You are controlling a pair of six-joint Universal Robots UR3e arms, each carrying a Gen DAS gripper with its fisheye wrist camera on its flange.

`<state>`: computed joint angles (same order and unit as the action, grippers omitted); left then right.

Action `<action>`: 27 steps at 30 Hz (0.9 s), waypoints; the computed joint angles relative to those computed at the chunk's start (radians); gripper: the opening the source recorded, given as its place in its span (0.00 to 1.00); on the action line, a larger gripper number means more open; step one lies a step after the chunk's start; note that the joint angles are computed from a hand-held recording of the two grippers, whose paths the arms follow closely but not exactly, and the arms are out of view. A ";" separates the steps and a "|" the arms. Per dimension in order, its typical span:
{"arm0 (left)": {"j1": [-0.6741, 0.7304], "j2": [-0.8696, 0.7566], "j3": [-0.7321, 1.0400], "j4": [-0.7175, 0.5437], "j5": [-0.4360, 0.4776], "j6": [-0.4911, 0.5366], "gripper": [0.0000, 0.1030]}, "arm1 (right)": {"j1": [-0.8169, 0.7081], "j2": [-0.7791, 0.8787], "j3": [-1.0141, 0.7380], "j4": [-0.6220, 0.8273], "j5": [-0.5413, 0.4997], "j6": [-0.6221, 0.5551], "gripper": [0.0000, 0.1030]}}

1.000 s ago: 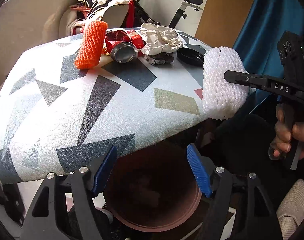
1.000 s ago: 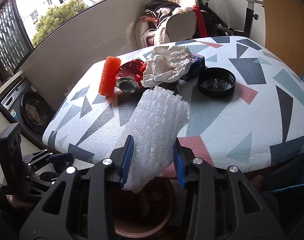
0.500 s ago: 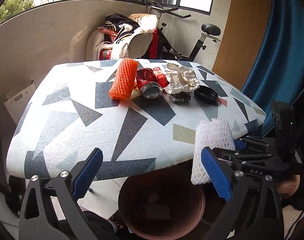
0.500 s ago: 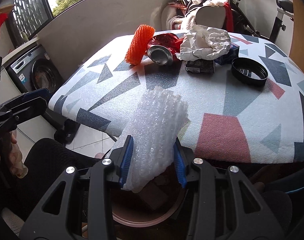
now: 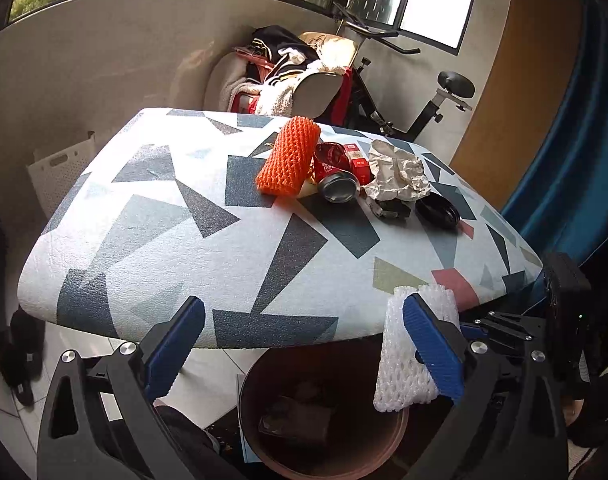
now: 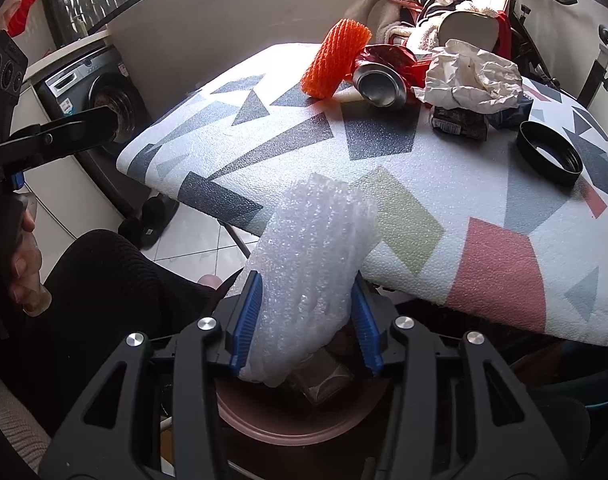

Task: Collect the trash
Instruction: 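Lower the bubble wrap into the bin and open the right tool, then move the right tool toward the black lid on the table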

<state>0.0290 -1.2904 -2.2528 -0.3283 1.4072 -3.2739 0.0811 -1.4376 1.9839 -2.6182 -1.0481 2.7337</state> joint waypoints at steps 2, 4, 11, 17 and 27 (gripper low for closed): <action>0.001 -0.001 -0.005 -0.002 -0.002 -0.007 0.94 | -0.001 0.000 0.000 0.004 0.006 -0.002 0.49; 0.000 -0.007 -0.004 -0.002 -0.003 -0.012 0.94 | -0.001 0.001 0.001 0.004 0.007 -0.005 0.57; 0.000 -0.005 -0.011 0.000 -0.009 -0.017 0.94 | -0.007 -0.007 0.018 -0.035 0.011 0.019 0.93; 0.012 0.001 -0.017 -0.013 -0.009 -0.033 0.94 | -0.013 0.016 -0.007 -0.020 -0.034 0.068 0.94; 0.019 0.007 -0.035 -0.009 0.010 -0.067 0.94 | -0.021 0.032 -0.016 -0.027 -0.093 0.136 0.94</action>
<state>0.0478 -1.2835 -2.2873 -0.3377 1.4174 -3.3410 0.0601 -1.4059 1.9681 -2.6457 -1.1415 2.8695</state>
